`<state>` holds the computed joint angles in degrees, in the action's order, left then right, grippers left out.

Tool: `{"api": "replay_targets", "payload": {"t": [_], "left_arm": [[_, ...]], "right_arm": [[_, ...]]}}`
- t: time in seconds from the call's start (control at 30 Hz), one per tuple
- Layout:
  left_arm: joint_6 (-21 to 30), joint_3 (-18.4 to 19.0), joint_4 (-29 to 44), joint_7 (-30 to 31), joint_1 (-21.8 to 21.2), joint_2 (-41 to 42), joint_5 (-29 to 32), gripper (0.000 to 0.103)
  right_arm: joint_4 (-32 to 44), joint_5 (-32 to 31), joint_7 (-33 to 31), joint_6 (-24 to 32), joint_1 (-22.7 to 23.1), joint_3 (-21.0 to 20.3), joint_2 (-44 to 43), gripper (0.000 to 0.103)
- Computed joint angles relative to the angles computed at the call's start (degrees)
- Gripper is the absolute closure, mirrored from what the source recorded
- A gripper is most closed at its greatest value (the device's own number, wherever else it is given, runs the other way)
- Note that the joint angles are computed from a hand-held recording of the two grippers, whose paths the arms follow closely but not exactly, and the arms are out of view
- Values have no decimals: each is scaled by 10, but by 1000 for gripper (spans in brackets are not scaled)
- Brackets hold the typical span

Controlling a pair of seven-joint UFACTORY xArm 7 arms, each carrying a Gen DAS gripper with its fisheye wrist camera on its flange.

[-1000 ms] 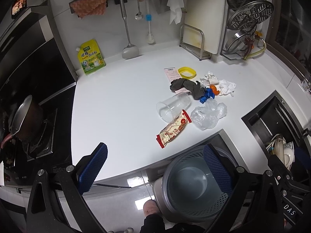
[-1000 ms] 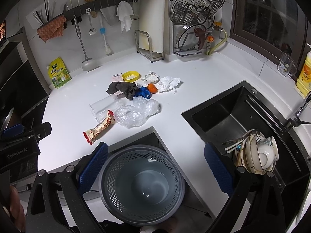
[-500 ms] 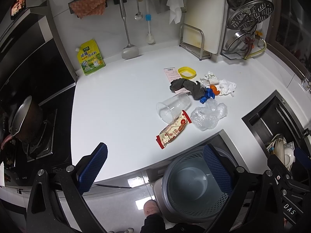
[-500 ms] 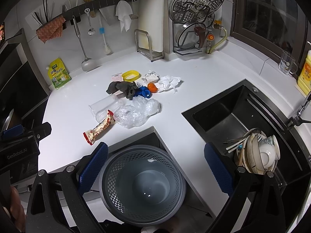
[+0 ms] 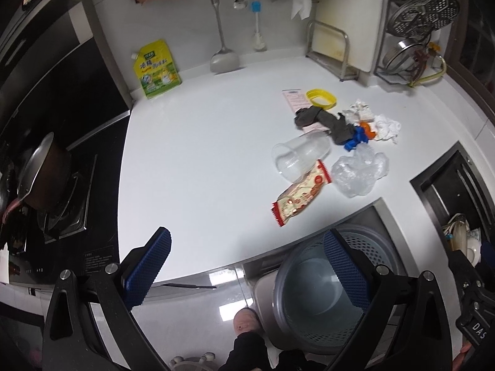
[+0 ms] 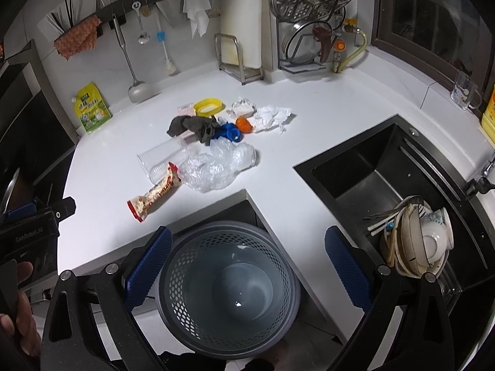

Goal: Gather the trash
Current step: 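Grasp the clear plastic bag with the right gripper while the left gripper reaches toward the snack wrapper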

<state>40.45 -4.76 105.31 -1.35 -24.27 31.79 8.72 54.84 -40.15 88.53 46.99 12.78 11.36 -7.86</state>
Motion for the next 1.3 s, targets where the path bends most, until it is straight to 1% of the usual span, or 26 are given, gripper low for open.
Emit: {"api": "replay_targets", "payload": {"t": [0.13, 0.33, 0.47, 0.57, 0.7, 0.8, 0.93, 1.07, 1.23, 1.3], "left_arm": [[-8, -5, 9, 15, 10, 19, -12, 6], [-30, -22, 35, 59, 25, 61, -48, 6], [-36, -23, 74, 71, 18, 105, -62, 6], [-42, -22, 98, 74, 12, 133, -70, 6], [-37, -17, 140, 70, 0, 173, -74, 6], [-36, -16, 165, 73, -5, 196, -75, 6], [-18, -19, 213, 85, -7, 230, -81, 6], [-4, -16, 248, 88, -10, 255, -87, 6], [-1, -17, 265, 97, -12, 268, -92, 6], [-2, -16, 267, 101, -14, 271, -92, 6]], "right_arm": [[-3, 3, -20, -27, -3, -8, 18, 8], [24, 4, -66, -55, -4, -31, 72, 8], [45, -6, -83, -83, -7, -54, 108, 8], [65, -24, -85, -90, -7, -72, 135, 8], [90, -25, -99, -113, -12, -96, 169, 8], [111, -14, -119, -127, -17, -111, 196, 8], [139, -3, -138, -151, -15, -130, 231, 8], [171, 25, -171, -161, -16, -144, 266, 8], [218, 67, -212, -148, -13, -158, 311, 8], [237, 88, -231, -127, -12, -160, 328, 8]]}}
